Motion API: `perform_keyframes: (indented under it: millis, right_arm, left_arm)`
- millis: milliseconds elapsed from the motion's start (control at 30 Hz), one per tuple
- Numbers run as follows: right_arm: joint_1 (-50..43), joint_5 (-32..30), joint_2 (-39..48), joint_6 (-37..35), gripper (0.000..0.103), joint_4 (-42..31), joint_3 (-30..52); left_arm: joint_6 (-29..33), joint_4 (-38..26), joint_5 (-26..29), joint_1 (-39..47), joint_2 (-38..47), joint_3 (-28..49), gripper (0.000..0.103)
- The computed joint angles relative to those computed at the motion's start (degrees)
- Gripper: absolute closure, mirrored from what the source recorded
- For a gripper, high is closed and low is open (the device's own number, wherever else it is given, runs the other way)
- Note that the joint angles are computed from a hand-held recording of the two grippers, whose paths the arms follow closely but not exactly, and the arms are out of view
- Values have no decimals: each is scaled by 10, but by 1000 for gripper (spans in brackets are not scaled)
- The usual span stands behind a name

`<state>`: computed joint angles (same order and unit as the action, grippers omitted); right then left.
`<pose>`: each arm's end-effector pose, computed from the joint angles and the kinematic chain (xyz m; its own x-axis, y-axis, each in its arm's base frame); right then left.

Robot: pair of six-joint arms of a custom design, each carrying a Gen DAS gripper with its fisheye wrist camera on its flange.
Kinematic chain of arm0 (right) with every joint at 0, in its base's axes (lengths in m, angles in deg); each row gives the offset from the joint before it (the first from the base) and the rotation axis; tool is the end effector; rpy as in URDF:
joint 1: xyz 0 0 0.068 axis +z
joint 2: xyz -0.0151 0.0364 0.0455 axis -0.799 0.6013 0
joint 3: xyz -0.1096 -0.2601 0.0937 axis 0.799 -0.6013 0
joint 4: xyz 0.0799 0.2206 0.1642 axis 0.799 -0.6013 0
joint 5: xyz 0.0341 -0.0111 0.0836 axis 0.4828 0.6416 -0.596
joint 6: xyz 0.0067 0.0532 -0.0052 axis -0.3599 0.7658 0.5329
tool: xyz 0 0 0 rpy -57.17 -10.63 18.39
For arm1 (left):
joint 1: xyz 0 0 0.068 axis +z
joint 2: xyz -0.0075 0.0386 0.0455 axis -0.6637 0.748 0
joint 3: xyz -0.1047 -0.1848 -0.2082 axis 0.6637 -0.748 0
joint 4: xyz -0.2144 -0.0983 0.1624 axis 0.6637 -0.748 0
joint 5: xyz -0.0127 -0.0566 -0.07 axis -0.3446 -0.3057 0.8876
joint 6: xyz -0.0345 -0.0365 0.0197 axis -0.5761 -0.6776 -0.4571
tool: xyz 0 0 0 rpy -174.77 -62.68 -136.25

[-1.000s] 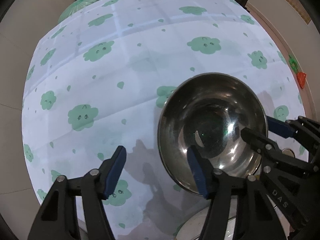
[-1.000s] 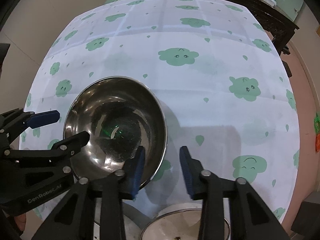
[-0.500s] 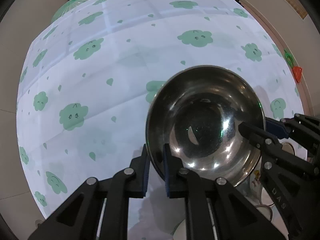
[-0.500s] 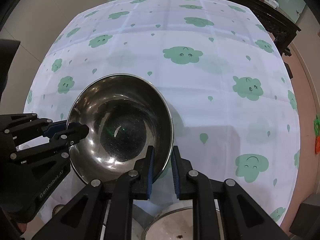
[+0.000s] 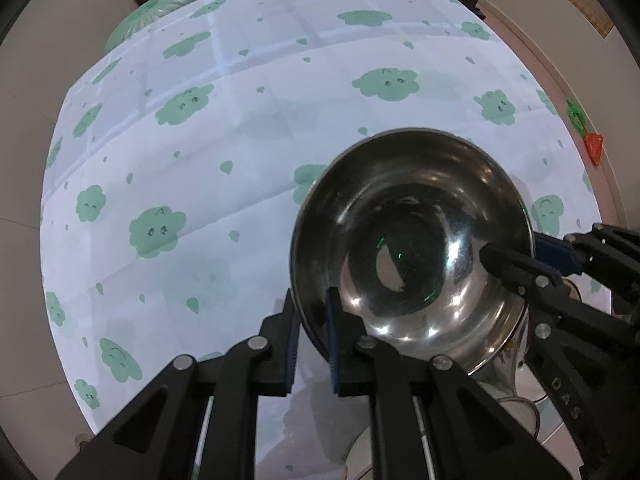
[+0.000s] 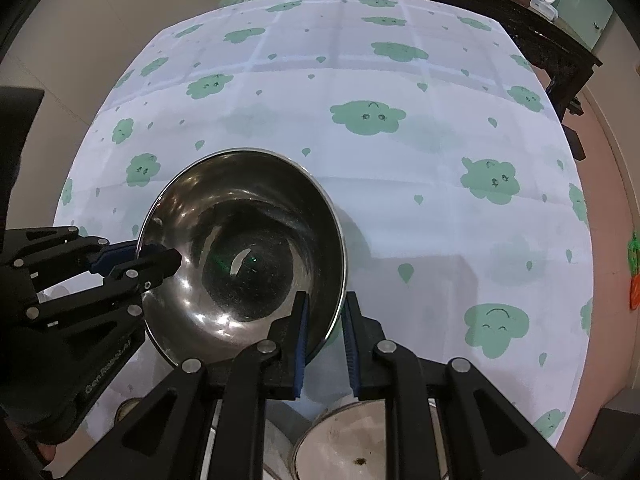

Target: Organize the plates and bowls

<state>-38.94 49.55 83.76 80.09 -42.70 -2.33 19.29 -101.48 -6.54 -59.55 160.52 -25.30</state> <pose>0.2816 0.0701 0.0771 -0.9578 0.1578 -0.2404 0.1424 0.9866 0.0801 0.3492 -0.1136 0.0844 -0.7918 0.5866 -0.1703 0.5884 0.8073 0.0452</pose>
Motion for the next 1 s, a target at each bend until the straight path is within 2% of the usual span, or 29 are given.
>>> perform_keyframes:
  millis: [467,1000]
  right_arm:
    - [32,29,-76,17,85,-62,1]
    - [102,60,-192,96,85,-147,-23]
  left_arm:
    - [17,-26,9,11,-55,-13,93]
    - [62,-63,33,30,-170,-83,93]
